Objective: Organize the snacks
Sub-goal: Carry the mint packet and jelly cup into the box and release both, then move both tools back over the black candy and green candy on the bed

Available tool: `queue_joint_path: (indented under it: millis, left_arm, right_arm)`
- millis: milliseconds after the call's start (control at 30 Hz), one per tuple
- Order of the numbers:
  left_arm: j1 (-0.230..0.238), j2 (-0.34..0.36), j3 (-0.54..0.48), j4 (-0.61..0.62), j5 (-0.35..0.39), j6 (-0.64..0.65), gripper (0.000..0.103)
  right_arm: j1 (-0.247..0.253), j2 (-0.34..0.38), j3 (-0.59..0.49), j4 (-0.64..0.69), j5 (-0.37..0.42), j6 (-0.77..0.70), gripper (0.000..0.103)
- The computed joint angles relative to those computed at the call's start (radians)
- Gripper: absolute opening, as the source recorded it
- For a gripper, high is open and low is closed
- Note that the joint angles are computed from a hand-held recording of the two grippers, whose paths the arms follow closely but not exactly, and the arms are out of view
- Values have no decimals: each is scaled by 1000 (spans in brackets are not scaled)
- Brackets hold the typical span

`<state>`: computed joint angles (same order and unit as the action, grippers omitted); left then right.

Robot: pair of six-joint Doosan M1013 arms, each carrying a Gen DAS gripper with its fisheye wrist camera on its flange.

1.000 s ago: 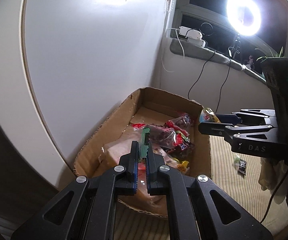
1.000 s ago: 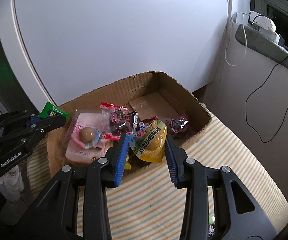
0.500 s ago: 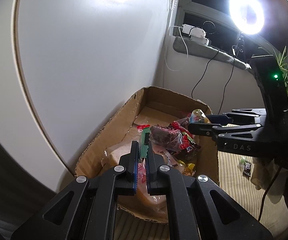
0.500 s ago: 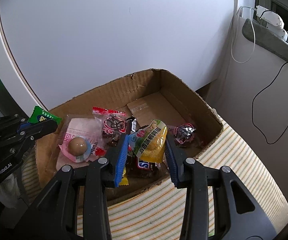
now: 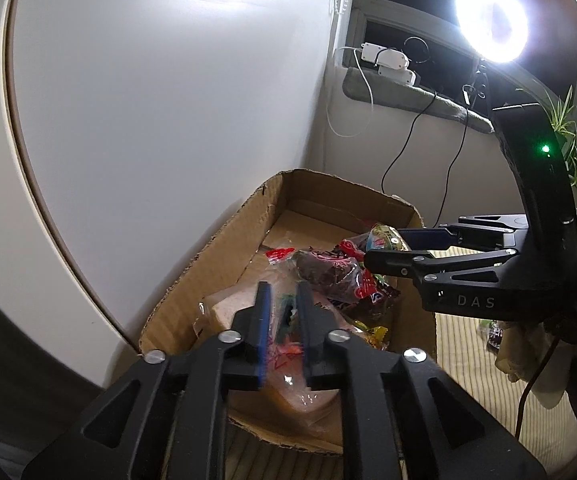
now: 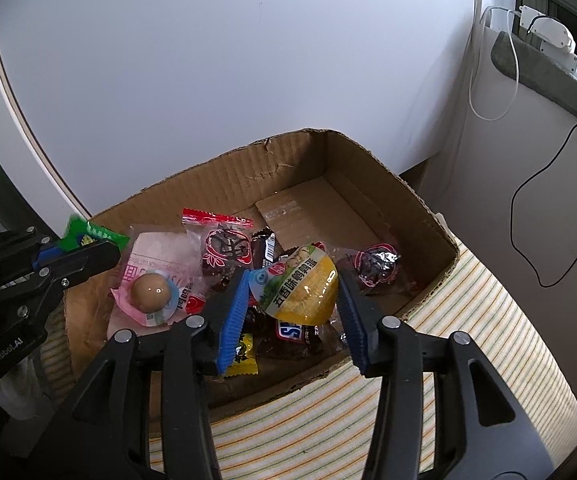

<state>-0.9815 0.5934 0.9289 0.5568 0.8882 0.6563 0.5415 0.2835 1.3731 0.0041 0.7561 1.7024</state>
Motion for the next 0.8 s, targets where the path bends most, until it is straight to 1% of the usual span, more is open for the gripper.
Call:
queue_joint_path:
  millis: [100, 133, 167, 200, 233, 300, 333, 367, 400, 433, 500, 600, 700, 800]
  left_arm:
    - [-1, 1, -2, 1, 4, 3, 15]
    - [-2, 0, 0, 3, 4, 2, 16]
    - [-2, 0, 1, 4, 5, 1, 20]
    - [-3, -1, 2, 6, 5, 0, 24]
    - [-3, -3, 4, 7, 4, 0, 26]
    - [-3, -3, 5, 8, 4, 1, 37]
    - [-3, -4, 6, 10, 4, 0, 40]
    - [-4, -6, 7, 11, 2, 0, 45]
    - [-4, -6, 7, 11, 3, 0, 49]
    - [-6, -7, 8, 16, 5, -2, 52]
    - [-7, -8, 10, 20, 5, -3, 58]
    - [-9, -9, 10, 24, 8, -3, 63]
    - [-13, -10, 8, 29, 13, -3, 66]
    - [-16, -12, 9, 35, 14, -6, 66]
  right_arm:
    - [0, 1, -2, -4, 1, 5, 48]
    - [1, 1, -2, -8, 1, 8, 52]
    - [1, 1, -2, -13, -1, 11, 55]
    - [2, -1, 0, -18, -5, 14, 61]
    - [3, -2, 1, -23, -9, 19, 66]
    - [3, -6, 3, -27, -14, 21, 71]
    - [4, -7, 3, -31, -15, 22, 74]
    - [5, -8, 4, -37, -16, 25, 76]
    - [6, -9, 4, -46, -17, 30, 80]
    - [7, -10, 5, -54, -19, 37, 84]
    - [9, -13, 8, -62, -19, 42, 87]
    - [13, -14, 8, -89, -11, 57, 88]
    - [17, -21, 14, -116, -4, 76, 88]
    - [18, -31, 23, -130, -10, 91, 88]
